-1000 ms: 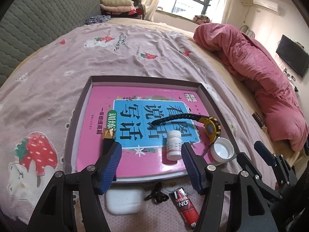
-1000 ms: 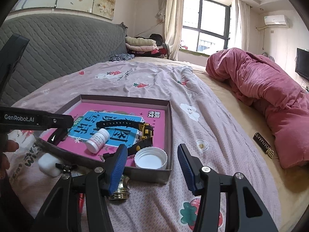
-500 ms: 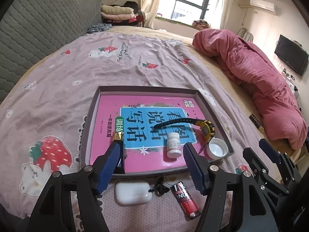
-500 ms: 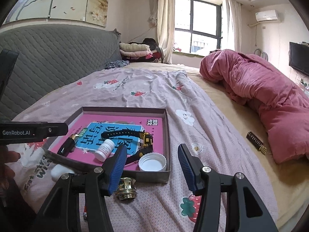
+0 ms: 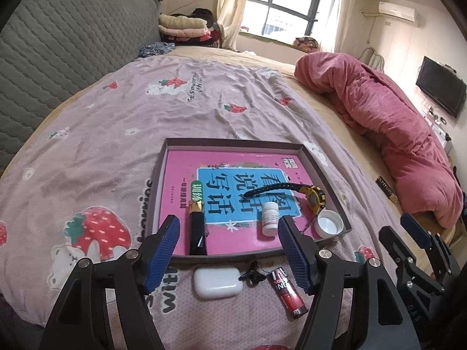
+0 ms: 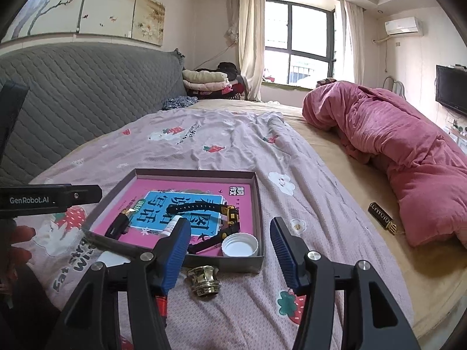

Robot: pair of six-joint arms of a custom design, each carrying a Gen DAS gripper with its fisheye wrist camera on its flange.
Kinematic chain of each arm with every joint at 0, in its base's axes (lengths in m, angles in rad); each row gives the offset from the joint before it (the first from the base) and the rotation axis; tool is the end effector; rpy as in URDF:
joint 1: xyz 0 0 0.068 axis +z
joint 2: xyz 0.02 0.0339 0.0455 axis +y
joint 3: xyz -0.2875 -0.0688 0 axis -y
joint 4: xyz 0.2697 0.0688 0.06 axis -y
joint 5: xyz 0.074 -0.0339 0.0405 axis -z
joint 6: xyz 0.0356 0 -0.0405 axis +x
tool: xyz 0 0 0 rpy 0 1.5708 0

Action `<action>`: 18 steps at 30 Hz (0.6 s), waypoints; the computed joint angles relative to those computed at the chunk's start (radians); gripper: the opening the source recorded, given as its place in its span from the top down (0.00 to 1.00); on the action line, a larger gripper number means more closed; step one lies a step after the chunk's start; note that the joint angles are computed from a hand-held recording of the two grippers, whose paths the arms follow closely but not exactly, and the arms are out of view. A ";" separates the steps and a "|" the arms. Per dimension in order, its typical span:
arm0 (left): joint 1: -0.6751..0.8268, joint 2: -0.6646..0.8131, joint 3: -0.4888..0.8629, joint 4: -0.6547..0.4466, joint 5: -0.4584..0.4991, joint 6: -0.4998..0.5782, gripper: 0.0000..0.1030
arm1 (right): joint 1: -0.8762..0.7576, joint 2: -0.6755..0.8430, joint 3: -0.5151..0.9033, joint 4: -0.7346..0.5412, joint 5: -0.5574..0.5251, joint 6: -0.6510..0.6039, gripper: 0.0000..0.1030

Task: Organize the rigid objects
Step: 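Withdraw both open grippers from the tray back toward the remaining items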

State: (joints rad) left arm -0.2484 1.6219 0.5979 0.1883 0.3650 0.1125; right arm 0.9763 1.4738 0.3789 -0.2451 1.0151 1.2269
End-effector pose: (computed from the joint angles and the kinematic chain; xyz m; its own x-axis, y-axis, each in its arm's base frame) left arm 0.2858 -0.0856 0.1219 -0.6626 0.2763 -0.6961 0.5395 0.8208 -0.1878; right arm 0.1316 0.1407 0.0971 -0.4928 0.1578 -0.8557 0.4027 0.9131 -0.0635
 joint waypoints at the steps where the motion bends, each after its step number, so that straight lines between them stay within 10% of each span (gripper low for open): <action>1: 0.006 -0.005 -0.001 -0.004 0.006 0.003 0.31 | 0.010 -0.003 0.008 -0.031 0.005 0.022 0.45; 18: 0.064 -0.099 -0.057 -0.085 0.049 0.105 0.31 | 0.137 0.007 0.097 -0.275 0.034 0.199 0.45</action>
State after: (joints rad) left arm -0.1841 1.5234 0.5407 0.1035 0.4140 0.2174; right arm 1.1132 1.4809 0.4762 -0.5201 1.0489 1.4264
